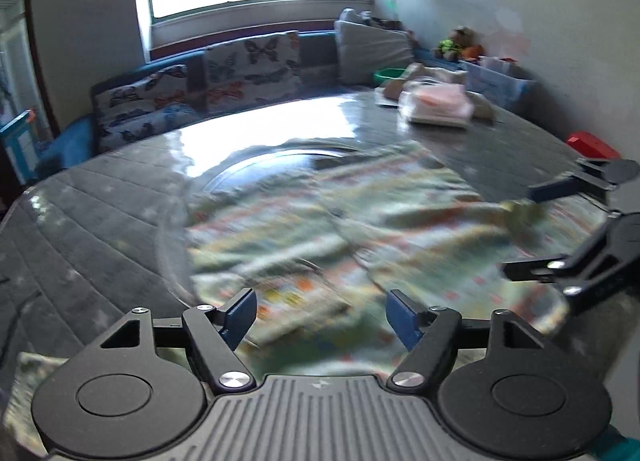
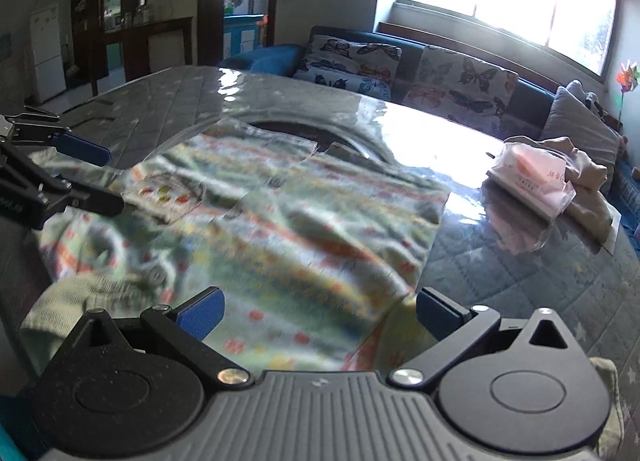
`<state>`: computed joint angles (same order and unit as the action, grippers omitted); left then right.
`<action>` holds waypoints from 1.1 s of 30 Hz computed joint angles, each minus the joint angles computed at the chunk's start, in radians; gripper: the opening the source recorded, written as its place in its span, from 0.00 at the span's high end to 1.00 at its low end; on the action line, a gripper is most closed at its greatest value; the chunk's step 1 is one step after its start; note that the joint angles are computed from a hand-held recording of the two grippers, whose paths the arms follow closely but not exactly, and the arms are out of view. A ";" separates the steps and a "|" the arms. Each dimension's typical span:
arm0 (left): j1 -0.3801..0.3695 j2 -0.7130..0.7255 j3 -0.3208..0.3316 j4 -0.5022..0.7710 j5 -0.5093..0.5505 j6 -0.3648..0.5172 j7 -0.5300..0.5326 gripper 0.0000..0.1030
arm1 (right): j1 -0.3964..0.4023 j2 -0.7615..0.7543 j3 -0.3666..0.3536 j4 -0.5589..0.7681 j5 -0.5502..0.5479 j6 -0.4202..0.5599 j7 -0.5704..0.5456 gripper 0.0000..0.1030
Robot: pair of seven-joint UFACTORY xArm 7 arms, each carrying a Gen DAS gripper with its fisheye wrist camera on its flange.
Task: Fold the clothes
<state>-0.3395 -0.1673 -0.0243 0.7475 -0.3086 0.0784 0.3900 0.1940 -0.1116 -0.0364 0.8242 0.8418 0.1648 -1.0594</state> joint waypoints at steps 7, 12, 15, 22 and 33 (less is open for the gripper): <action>0.163 0.150 -0.069 0.153 0.304 0.010 -0.296 0.25 | -0.063 0.109 0.029 0.124 -0.039 0.003 0.111 0.02; 0.165 0.213 -0.076 0.222 0.277 0.046 -0.295 0.25 | -0.126 0.172 0.070 0.185 -0.093 0.010 0.212 0.05; 0.158 0.217 -0.090 0.223 0.232 0.056 -0.245 0.25 | -0.156 0.175 0.090 0.183 -0.079 0.011 0.218 0.05; 0.123 0.183 -0.114 0.187 0.115 0.071 -0.179 0.21 | -0.180 0.108 0.074 0.086 -0.008 -0.050 0.200 0.08; 0.018 0.112 -0.127 0.112 0.042 0.059 -0.142 0.16 | -0.205 -0.004 -0.068 -0.099 -0.133 -0.182 0.382 0.17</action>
<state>-0.3212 -0.0555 -0.1509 0.8590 -0.2662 0.1378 0.2478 -0.0114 -0.1154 -0.1039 0.7249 0.7092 -0.0176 -0.6776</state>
